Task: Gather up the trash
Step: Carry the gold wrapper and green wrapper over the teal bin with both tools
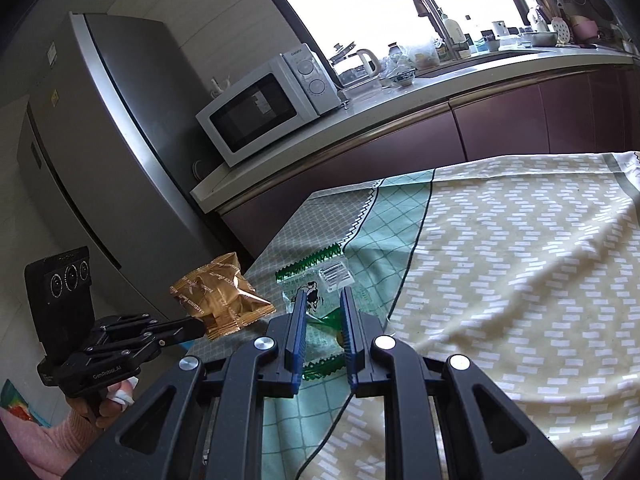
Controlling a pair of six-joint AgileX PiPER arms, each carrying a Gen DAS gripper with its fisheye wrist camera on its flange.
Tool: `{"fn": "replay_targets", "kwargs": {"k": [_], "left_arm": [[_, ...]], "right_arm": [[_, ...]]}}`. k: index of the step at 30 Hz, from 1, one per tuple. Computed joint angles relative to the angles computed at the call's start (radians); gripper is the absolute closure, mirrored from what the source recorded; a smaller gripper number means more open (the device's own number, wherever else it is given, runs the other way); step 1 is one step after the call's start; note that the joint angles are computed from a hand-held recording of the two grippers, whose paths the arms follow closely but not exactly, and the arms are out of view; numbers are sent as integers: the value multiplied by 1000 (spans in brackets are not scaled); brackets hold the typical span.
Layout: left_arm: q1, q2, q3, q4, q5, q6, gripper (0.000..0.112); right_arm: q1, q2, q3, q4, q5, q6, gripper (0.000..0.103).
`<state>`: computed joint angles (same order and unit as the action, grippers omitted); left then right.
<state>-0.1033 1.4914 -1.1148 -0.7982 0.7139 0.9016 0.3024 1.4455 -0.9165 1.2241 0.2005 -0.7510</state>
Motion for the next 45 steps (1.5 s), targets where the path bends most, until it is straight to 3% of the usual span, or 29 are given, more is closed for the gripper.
{"fn": "replay_targets", "kwargs": {"k": [26, 45], "left_arm": [[258, -114, 86, -67, 115, 145, 111], [399, -109, 99, -70, 156, 197, 111]], "right_arm": [[203, 88, -119, -300, -51, 323, 88], [262, 211, -260, -376, -11, 388, 88]]}}
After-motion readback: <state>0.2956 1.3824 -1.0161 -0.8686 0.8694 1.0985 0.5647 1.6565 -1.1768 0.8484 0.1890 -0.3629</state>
